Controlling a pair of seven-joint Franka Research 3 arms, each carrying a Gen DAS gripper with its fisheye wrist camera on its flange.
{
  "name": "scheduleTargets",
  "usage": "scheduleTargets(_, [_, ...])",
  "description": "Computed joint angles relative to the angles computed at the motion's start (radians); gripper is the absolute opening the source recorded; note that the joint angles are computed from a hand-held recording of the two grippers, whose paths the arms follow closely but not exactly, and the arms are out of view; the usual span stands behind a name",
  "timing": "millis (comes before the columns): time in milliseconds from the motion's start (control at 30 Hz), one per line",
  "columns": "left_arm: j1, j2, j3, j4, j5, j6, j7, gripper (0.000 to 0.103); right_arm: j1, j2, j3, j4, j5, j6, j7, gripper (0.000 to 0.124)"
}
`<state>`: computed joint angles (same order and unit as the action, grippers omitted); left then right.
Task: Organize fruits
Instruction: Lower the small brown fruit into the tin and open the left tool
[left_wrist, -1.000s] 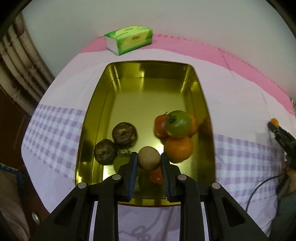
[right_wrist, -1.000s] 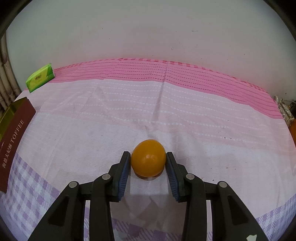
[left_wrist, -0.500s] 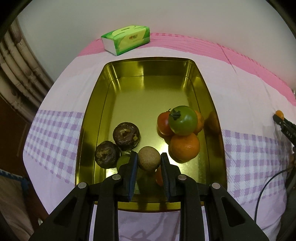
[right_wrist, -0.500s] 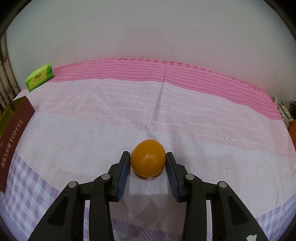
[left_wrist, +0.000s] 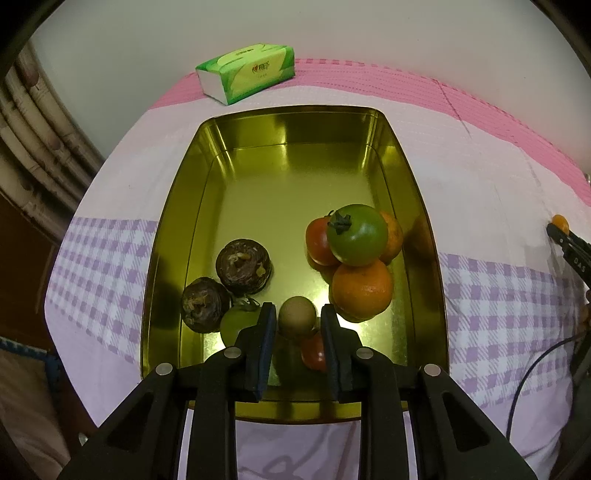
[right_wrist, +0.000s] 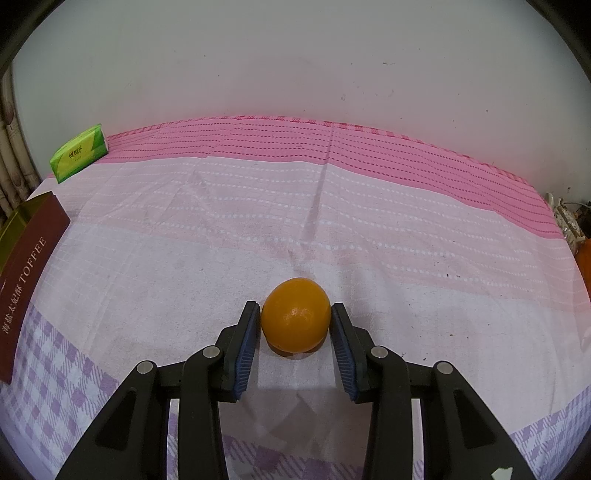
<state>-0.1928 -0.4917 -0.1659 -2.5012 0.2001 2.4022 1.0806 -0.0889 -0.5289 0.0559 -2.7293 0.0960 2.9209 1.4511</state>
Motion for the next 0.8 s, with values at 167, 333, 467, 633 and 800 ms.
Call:
scheduleTargets(167, [0.000,0.009,0.002,0.009,-0.003,-0.006,0.003,0.027,-0.001,0.000,0.001,0.000,-0.002,0.000,0.002,0.036])
scheduleTargets(333, [-0.005,0.001,0.012,0.012,-0.032,-0.017,0.001,0.033,-0.001,0.000,0.001,0.000,-0.003,0.000,0.002,0.036])
scheduleTargets(467, [0.000,-0.030,0.013,0.000,-0.033,-0.015,-0.003,0.037,-0.004,0.000,0.004,0.000,-0.006,0.000,0.004,0.036])
scheduleTargets(633, [0.016,-0.087,0.009,-0.011,0.000,-0.023,-0.007,0.044,0.002,0.001,-0.001,0.001,-0.002,-0.001,0.002,0.036])
scheduleTargets(800, [0.033,-0.156,-0.001,-0.021,0.050,-0.073,-0.008,0.056,0.001,0.000,-0.002,0.001,-0.002,-0.001,0.000,0.036])
